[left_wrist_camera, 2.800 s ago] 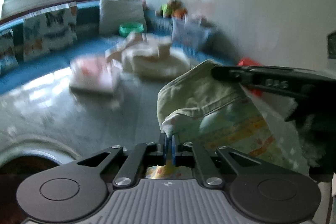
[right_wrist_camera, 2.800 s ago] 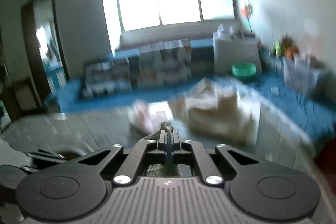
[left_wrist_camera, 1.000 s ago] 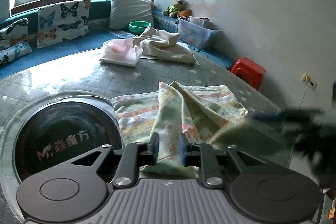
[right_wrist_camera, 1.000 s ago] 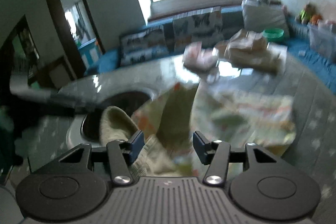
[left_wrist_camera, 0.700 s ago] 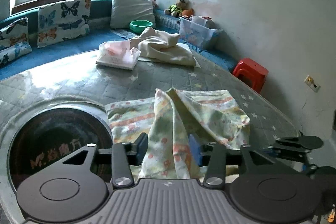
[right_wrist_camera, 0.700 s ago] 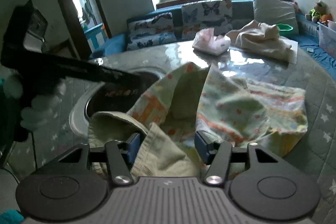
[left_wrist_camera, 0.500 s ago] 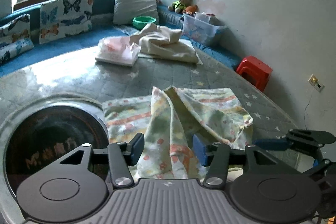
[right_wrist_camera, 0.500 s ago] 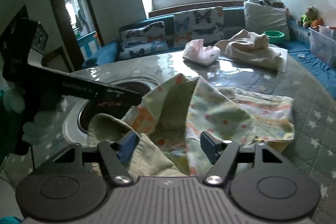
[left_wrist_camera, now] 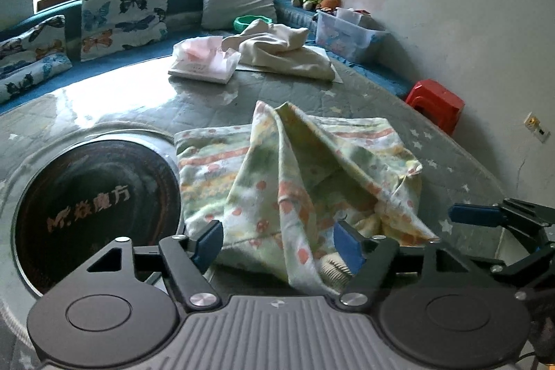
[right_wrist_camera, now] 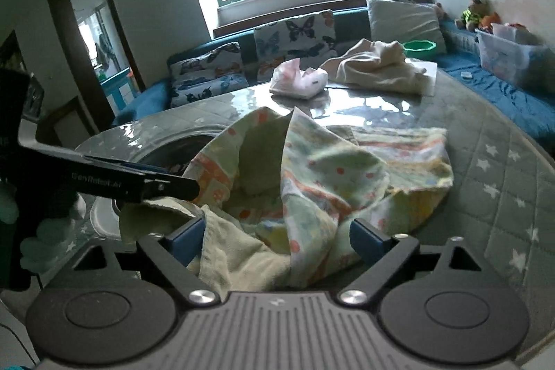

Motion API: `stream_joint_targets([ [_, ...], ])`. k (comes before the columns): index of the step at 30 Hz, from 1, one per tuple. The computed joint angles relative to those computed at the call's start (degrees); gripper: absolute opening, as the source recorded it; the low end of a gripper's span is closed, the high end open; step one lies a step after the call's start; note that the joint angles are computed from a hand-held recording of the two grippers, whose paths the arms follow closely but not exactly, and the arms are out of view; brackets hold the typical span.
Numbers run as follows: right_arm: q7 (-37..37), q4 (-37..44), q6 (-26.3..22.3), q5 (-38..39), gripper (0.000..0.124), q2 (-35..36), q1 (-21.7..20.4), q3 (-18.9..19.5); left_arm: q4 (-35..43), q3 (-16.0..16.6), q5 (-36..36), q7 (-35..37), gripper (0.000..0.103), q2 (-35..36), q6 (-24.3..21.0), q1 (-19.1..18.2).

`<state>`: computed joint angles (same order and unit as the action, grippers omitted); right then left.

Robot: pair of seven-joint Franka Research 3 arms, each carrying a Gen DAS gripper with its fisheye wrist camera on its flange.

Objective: Fold clothes

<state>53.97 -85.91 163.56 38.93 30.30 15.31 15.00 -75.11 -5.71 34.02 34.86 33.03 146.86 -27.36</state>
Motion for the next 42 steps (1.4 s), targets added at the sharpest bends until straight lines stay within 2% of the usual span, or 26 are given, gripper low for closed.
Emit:
stream_joint_targets([
  [7,-1.21,-4.42,1.77,2.35,0.097,-2.47,-0.83,1.02,-2.96,0.7,2.31,-4.22,0.081,-1.73,-1.67,-1.17],
  [21,-1.12,-7.92,0.48,3.1,0.103,-4.33,0.3,-0.1,-5.27,-0.42,3.75,-7.36,0.09,-2.59,-4.06,-1.35],
  [31,3.66,-6.4,-0.84,-1.88,0.103,-3.25,2.17,-2.57,-4.94,-0.62,3.8,-7.54,0.097,-2.3,-4.98,-1.15],
  [42,6.29,-3.38,-1.7,-7.48,0.103,-1.09,3.24,-3.41,-3.73,-0.61,3.46,-6.93,0.103,-1.48,-5.46,-1.01],
])
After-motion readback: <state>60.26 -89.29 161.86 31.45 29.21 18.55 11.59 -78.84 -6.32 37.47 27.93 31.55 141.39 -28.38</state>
